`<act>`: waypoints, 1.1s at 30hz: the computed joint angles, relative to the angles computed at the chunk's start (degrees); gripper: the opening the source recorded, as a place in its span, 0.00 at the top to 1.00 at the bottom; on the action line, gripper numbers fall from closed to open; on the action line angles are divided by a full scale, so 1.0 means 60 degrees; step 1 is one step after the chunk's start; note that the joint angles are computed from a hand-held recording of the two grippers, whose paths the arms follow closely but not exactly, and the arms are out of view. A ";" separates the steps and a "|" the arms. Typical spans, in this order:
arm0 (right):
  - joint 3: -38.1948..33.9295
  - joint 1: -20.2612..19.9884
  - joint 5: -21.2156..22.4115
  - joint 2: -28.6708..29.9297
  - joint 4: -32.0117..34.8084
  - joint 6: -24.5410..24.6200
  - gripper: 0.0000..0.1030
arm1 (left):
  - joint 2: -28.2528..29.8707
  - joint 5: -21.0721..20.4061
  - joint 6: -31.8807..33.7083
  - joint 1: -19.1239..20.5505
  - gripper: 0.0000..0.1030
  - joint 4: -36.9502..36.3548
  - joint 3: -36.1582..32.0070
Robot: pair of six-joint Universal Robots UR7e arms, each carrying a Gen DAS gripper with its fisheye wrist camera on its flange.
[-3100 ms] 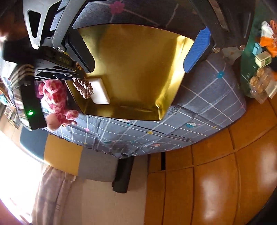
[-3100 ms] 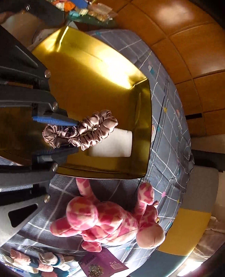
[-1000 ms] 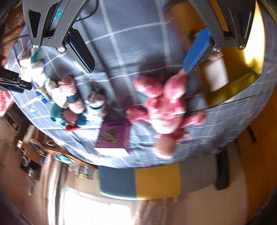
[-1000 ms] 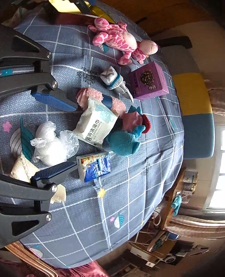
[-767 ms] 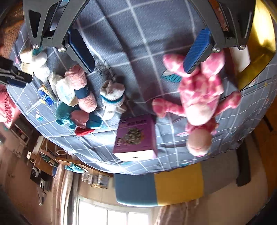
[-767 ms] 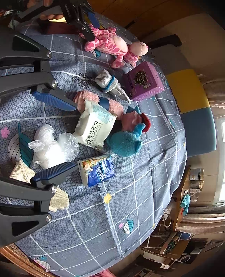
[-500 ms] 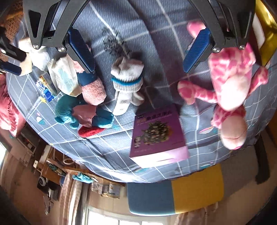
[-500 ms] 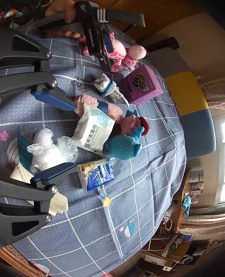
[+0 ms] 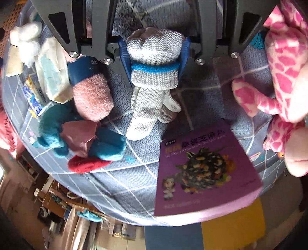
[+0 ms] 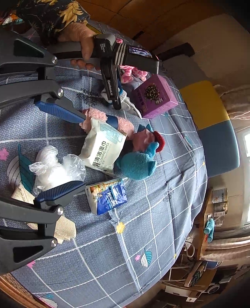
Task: Organize soft objects
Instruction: 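Grasp the white knit glove by its cuff with the left tool, then grasp the beige mesh roll with the right tool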
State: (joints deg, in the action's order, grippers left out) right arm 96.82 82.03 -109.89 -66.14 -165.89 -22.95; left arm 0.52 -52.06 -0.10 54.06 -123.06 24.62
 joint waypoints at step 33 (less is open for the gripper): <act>-0.2730 -0.0254 -0.3751 0.0602 0.7822 0.4367 0.45 | -0.6493 -0.1029 -0.1182 -0.0997 0.57 -0.7036 1.1570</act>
State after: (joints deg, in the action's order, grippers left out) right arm 80.44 80.51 -132.40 -62.52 -118.96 3.25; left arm -38.43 -58.24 -7.19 48.08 -165.27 94.05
